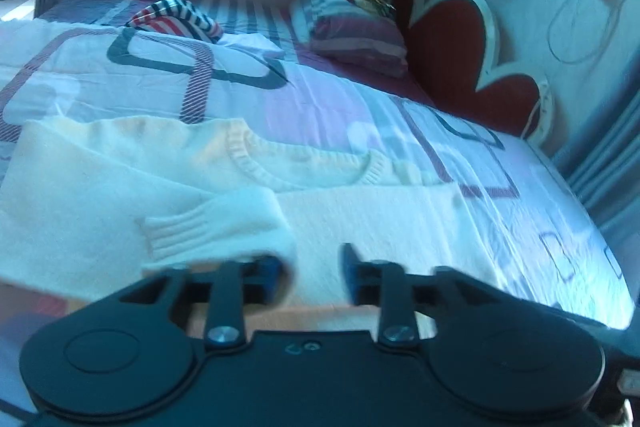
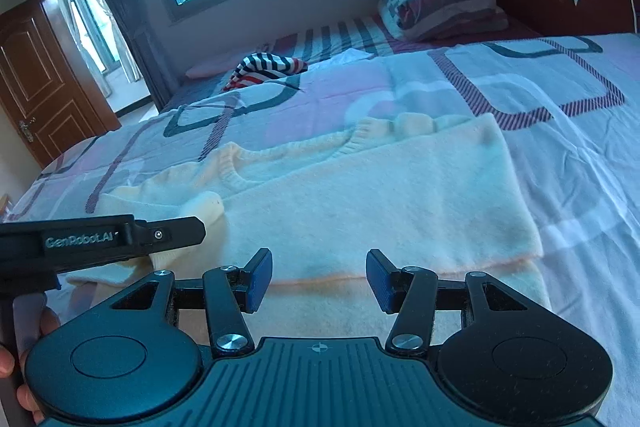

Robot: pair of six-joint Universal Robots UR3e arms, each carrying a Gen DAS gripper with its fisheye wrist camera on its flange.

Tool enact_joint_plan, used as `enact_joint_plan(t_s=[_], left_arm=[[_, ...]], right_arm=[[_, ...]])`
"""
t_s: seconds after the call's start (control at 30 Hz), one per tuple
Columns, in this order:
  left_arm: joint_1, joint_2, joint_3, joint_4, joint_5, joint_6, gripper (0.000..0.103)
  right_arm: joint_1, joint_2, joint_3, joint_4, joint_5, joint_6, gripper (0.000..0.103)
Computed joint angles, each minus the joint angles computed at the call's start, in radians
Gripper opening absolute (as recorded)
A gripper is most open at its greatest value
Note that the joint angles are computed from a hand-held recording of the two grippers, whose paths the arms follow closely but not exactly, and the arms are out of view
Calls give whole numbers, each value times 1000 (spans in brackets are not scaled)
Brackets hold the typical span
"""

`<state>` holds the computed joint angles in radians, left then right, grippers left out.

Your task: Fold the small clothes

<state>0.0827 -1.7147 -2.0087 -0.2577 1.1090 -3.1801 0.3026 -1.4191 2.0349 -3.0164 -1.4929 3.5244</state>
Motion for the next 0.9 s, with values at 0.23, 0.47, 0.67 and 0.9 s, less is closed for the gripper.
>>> enact_joint_plan(t_s=[0.23, 0.47, 0.67, 0.9], left_arm=[[100, 228, -176, 22, 8, 60, 74], [298, 385, -300, -53, 35, 152, 74], [371, 412, -364, -77, 81, 222, 73], [317, 318, -386, 51, 138, 217, 72]], right_arm=[[43, 46, -47, -16, 60, 16, 52], [190, 199, -232, 31, 1, -79, 52], [275, 308, -327, 62, -137, -173, 52], [256, 374, -438, 73, -138, -146, 45]])
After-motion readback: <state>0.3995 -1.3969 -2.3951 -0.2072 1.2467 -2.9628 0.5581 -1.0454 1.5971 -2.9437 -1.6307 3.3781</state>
